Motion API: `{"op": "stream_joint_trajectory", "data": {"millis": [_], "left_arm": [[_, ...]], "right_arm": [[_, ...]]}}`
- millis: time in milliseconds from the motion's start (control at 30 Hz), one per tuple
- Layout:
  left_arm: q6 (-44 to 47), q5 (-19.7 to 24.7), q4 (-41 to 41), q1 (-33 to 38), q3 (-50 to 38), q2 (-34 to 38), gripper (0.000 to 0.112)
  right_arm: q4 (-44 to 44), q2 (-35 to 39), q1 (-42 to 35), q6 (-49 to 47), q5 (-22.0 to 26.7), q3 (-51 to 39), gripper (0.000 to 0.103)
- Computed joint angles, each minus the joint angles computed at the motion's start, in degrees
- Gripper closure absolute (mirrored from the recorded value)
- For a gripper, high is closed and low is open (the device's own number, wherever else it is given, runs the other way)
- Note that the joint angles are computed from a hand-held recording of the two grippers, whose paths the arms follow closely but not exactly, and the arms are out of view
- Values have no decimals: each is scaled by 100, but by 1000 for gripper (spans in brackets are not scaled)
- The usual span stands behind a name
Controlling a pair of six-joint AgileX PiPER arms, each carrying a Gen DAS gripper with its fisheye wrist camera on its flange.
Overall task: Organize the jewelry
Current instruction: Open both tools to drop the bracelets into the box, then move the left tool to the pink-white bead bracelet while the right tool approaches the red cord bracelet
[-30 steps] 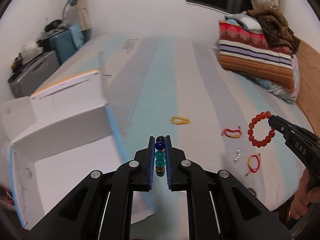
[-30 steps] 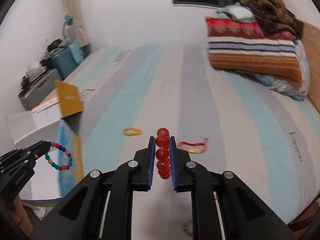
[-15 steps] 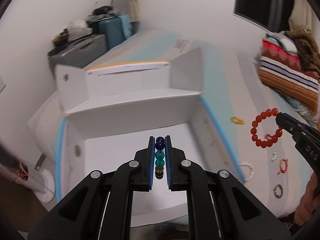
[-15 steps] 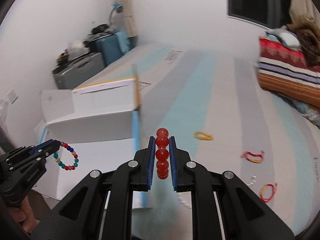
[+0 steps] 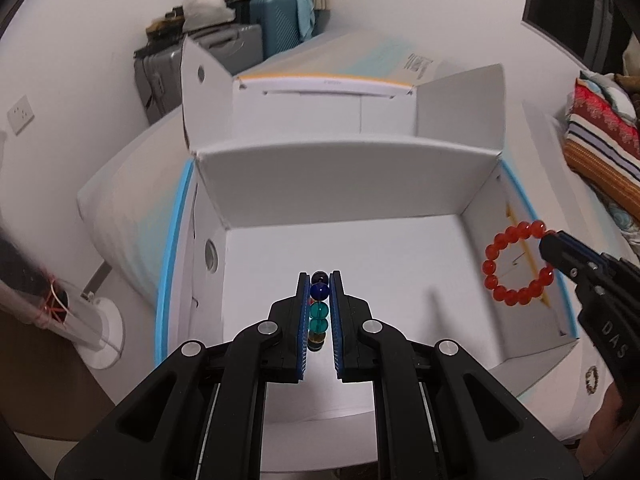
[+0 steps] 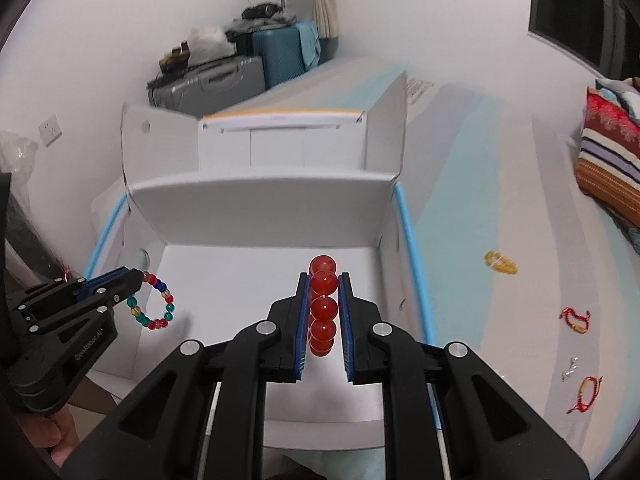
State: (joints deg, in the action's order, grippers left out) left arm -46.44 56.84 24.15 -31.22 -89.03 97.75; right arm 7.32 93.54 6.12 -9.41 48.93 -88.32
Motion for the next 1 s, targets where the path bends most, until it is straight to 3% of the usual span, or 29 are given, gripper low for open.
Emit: {"op": "stream_joint_trajectory", "data": {"millis": [267, 533, 700, 767, 867, 1000], "left_arm": [[153, -183, -275, 217, 47, 342, 103], [109, -95, -249, 294, -56, 482, 100], [-84, -11, -57, 197, -38, 342, 72], [-221, 38, 95, 98, -37, 273, 53], [-420, 115, 362, -90, -118, 240, 28], [-542, 233, 559, -352, -293, 242, 21]], "right_arm": [[-195, 432, 41, 207, -28, 72, 90], [-356, 584, 137, 353, -5, 75, 88], [-334, 348, 141, 366, -73, 135, 57], [-382, 235, 97, 417, -87, 146, 39], [-359, 14, -49, 367, -140, 218, 22], [-352, -367, -340, 209, -272, 386, 12]]}}
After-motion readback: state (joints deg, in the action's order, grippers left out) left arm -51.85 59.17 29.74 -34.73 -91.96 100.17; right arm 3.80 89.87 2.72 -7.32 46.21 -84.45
